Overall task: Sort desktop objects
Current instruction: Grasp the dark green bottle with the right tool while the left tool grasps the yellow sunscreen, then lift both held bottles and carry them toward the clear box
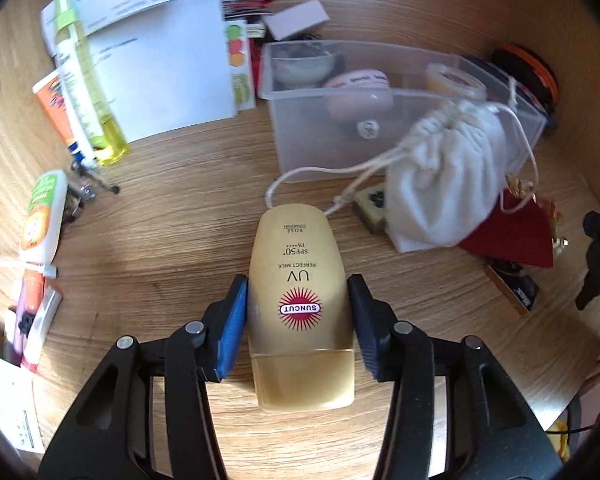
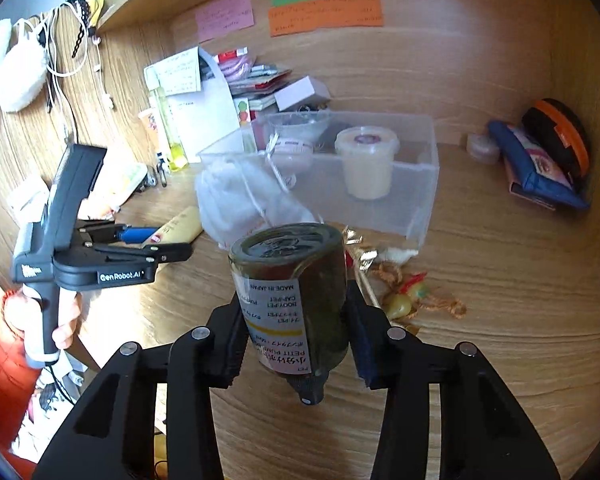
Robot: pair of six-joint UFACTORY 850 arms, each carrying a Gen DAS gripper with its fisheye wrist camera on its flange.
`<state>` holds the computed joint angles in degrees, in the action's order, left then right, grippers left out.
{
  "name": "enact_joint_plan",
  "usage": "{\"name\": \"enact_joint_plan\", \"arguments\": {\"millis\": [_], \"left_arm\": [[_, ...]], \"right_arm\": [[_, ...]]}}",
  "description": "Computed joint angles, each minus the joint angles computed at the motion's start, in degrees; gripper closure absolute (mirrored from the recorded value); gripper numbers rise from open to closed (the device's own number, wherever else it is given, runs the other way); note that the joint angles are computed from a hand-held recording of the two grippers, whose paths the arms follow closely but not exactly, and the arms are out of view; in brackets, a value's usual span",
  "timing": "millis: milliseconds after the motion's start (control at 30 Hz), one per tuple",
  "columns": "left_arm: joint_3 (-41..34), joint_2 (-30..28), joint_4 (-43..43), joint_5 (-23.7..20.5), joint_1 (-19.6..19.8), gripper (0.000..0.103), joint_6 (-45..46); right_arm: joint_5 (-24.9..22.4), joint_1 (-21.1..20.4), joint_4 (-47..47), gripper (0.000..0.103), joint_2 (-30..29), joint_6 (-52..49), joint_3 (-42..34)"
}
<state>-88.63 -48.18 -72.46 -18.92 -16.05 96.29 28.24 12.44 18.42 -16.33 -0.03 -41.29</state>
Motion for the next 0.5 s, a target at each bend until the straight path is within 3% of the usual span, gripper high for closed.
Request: {"name": "enact_joint_plan", "arguments": {"millis": [300,333,400,433,500], "left_arm": [[2.4,2.6,-7.8,-5.9,2.7,0.057,6.3],[2.8,3.0,-9.4,-5.9,2.8,0.06,7.9],[2.5,3.3,-7.6,-7.6,3.1,0.084,6.7],[1.8,3.1,-6.4,-9.5,3.4,0.086,5.6],[2.3,3.5,-8.4,-8.5,3.0,0.086,7.7]], "right_arm": [[0.2,-0.7,0.8,0.063,1.0,-2.0,-0.5],[0.2,-0.7,0.7,0.063,1.0,-1.9,-0.7],[0.0,-0.8,0.3,0.063,1.0,-1.8,-1.1],[0.0,-0.7,0.3,0.063,0.9,-1.9,-1.3],[0.0,-0.4,0.7,0.063,0.8,-2.4,-1.5]]}}
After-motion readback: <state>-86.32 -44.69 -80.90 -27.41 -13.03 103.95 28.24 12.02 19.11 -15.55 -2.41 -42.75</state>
